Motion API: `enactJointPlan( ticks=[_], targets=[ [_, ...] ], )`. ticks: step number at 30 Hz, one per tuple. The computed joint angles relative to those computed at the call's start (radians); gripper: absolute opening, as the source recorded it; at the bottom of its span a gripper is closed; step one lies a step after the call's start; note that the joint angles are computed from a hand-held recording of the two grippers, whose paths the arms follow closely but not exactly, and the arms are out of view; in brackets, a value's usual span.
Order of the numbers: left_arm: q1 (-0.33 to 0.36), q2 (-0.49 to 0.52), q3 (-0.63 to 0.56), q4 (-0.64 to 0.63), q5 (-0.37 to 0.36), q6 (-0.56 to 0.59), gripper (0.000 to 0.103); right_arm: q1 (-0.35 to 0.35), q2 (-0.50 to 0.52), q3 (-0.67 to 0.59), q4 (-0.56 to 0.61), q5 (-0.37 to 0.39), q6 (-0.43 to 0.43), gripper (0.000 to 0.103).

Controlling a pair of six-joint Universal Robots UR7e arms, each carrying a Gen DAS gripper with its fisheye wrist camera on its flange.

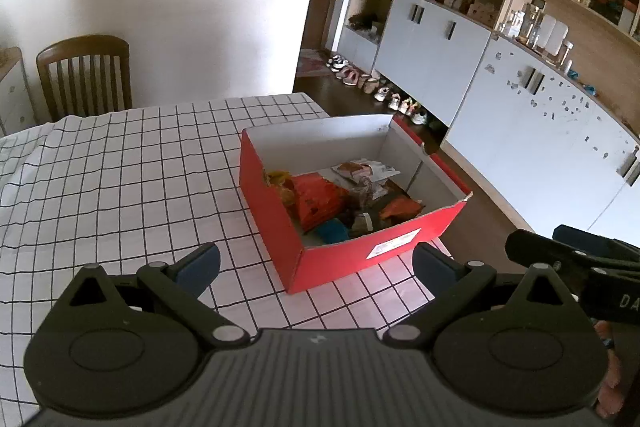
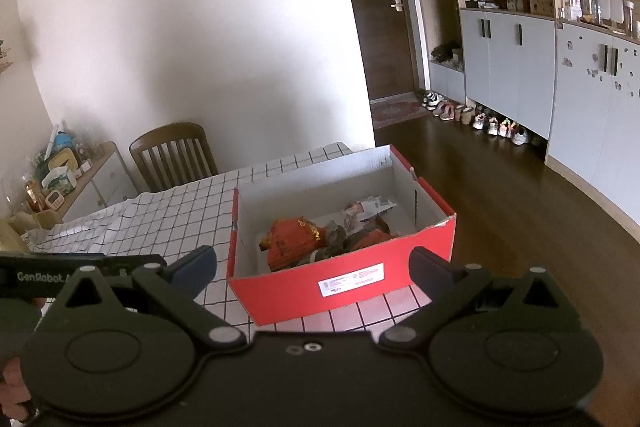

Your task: Organize snacks

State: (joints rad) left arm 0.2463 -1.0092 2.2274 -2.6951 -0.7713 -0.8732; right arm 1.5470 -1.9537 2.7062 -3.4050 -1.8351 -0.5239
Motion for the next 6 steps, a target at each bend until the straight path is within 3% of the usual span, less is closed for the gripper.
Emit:
enactJointPlan(
  ticks=[6],
  targets=[
    [0.004, -0.009, 0.013, -0.015, -0.008, -0.011, 0.103, -0.006, -0.001, -0.002, 0.01, 0.008, -0.003, 0.103]
  ],
)
